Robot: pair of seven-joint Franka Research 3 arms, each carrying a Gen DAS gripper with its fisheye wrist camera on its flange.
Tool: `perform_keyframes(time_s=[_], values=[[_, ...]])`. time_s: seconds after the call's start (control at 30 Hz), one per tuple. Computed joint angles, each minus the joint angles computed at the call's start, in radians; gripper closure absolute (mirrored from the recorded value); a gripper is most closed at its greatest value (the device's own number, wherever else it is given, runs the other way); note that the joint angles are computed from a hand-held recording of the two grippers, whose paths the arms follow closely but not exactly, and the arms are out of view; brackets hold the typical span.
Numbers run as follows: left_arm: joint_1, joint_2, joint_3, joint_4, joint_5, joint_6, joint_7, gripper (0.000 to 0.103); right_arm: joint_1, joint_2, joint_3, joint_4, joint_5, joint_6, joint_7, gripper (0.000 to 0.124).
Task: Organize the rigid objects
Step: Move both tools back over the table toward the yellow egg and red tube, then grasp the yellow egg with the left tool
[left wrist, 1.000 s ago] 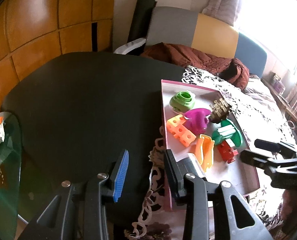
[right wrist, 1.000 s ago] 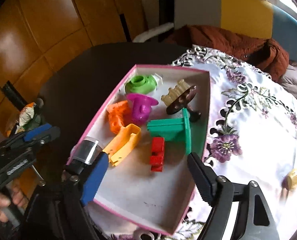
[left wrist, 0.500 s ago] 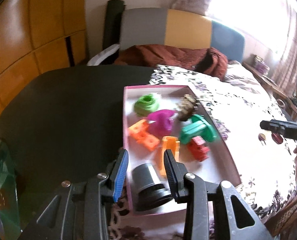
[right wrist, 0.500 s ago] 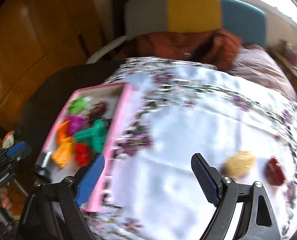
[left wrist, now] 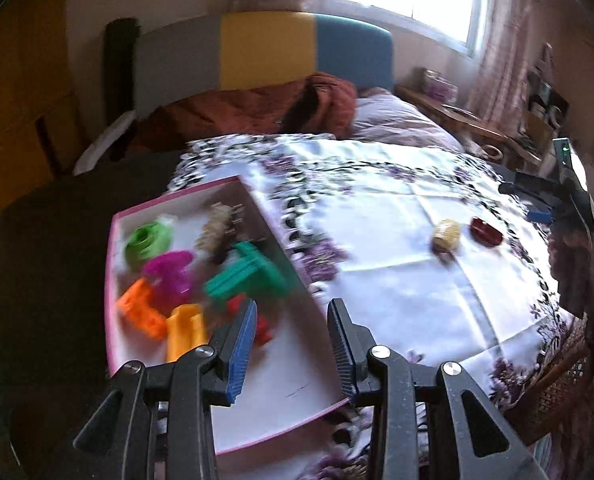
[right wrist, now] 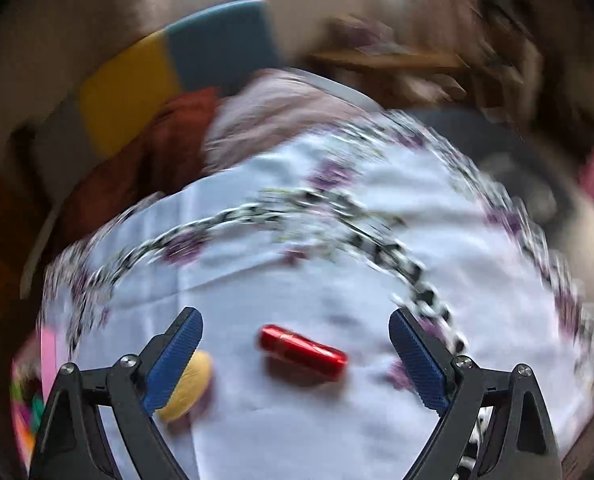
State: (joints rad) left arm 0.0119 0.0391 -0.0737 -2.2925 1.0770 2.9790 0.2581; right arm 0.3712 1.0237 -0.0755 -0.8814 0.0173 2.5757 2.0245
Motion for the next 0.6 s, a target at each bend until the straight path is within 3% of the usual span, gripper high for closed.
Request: perform_keyframes(time_s=[0.17,0.33,0.43,0.6], values=[[-0.025,0.112,-0.032,0.098,-0.2,0.011,0.232,0.066,-0.033,-0.03,0.006,-0.063,0.059,0.035,0.097,0.027],[0.009,0.256,-0.142,0.23,-0.516,-0.019,0.58,0.066,-0.062,-0.02,0.052,-0.046,0.105,-0.01,0.081,0.026],[-0.004,0.331,-0.163,0.319,-0.601,-0.057,0.689,0.066,-0.065,-0.009,0.059,-0.031,0.116,-0.027,0.069,0.026],[-0.061,0.444,-0.149,0.481,-0.669,-0.126,0.825,0.06,-0.067,0.006,0.065,-0.008,0.126,-0.043,0.052,0.026]])
